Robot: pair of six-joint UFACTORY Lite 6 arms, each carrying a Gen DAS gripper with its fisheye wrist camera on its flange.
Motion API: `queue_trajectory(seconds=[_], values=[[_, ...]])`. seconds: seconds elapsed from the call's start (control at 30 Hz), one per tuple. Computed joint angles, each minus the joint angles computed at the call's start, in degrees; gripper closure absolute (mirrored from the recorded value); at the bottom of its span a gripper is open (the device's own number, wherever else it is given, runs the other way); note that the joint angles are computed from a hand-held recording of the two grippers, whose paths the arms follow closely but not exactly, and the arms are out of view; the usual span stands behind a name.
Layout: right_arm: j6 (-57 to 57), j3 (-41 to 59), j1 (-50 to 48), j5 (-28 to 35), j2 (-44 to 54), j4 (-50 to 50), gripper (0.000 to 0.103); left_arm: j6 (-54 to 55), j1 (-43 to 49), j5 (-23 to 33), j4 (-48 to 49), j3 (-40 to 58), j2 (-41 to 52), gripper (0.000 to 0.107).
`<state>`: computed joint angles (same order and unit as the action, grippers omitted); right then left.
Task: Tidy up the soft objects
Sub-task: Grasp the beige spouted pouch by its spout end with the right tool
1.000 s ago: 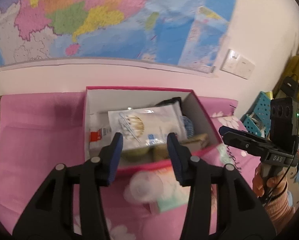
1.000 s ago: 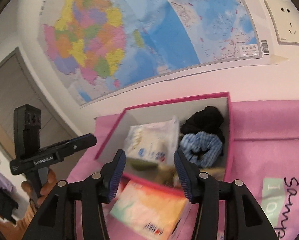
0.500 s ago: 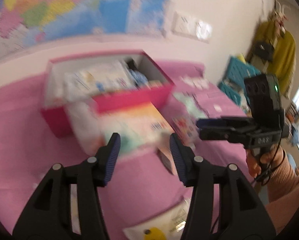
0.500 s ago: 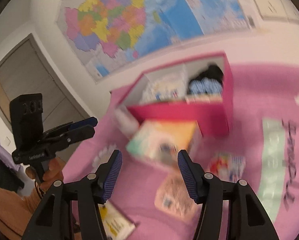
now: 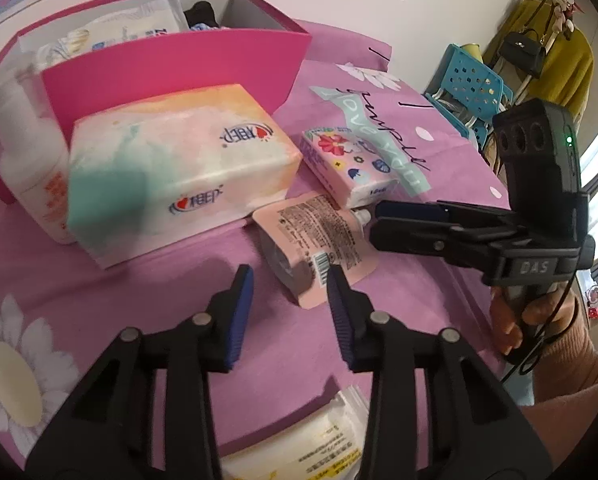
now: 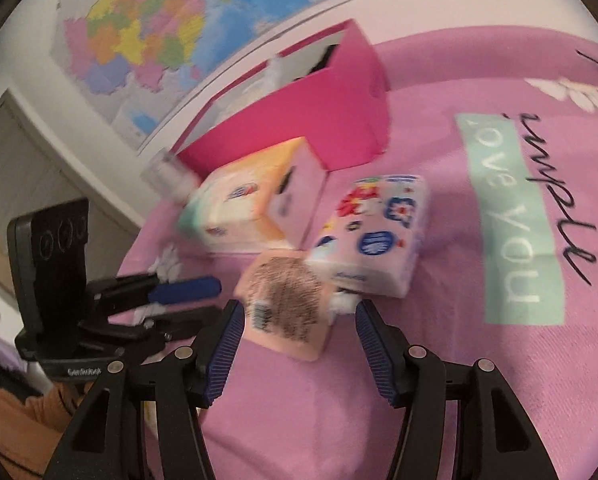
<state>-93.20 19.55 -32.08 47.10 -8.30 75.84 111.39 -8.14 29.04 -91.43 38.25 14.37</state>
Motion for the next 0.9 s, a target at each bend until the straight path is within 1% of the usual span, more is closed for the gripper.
queue_trajectory(seconds=[0.1, 0.13, 0.2, 0.27, 0.33, 0.4, 0.43, 0.5, 0.57, 0.67, 0.77, 0.9], values=[[-2.3, 0.0, 0.5, -1.8, 1.9, 3.7, 0.044, -1.5, -0.7, 0.3, 0.7, 1.2, 1.4, 0.074], [-2.7, -0.3, 0.6, -1.8, 1.6, 4.3, 0.043, -2.1, -0.9, 0.5, 1.1, 1.5, 1.8, 0.077], [-2.7, -0.1, 2.9, -2.4, 1.6, 5.7, 0.042, -3.4, -0.9, 1.1, 2.5, 2.2, 2.5, 0.081], [-2.6, -0.3, 4.7, -2.3, 1.3, 5.9, 0.041, -1.9, -0.4, 0.6, 1.5, 0.8, 1.3, 0.081], [-2.2, -1.3, 6.3, -3.3, -0.5, 6.0, 0.041, -3.2, 1.3, 1.9, 4.2, 0.1, 0.7, 0.081], [-2.0, -1.6, 5.8, -1.5, -0.3, 4.8, 0.042, -4.1, 3.6, 3.0, 7.1, -0.7, 0.1, 0.081], [-2.3, -1.7, 5.5, -0.5, 0.2, 4.6, 0.043, -4.3, 4.7, 3.4, 8.3, -1.2, -0.3, 0.081], [-2.5, -2.2, 4.8, 1.3, 0.3, 3.4, 0.046, -4.3, 5.4, 2.6, 8.6, -1.8, -0.7, 0.081], [-2.0, -3.0, 5.6, 0.0, -1.0, 3.8, 0.046, -4.1, 6.1, 2.0, 8.4, -2.1, -1.2, 0.081], [-1.0, -3.7, 7.7, -2.1, -3.2, 4.3, 0.046, -4.4, 6.8, 2.7, 8.7, -1.5, -0.3, 0.081], [-1.1, -4.7, 9.7, -3.7, -4.5, 5.9, 0.046, -4.6, 5.6, 2.8, 8.4, -1.0, 0.4, 0.081], [-0.4, -5.3, 12.9, -4.8, -5.2, 8.5, 0.048, -3.7, 4.2, 2.0, 7.1, -1.9, -1.3, 0.081]])
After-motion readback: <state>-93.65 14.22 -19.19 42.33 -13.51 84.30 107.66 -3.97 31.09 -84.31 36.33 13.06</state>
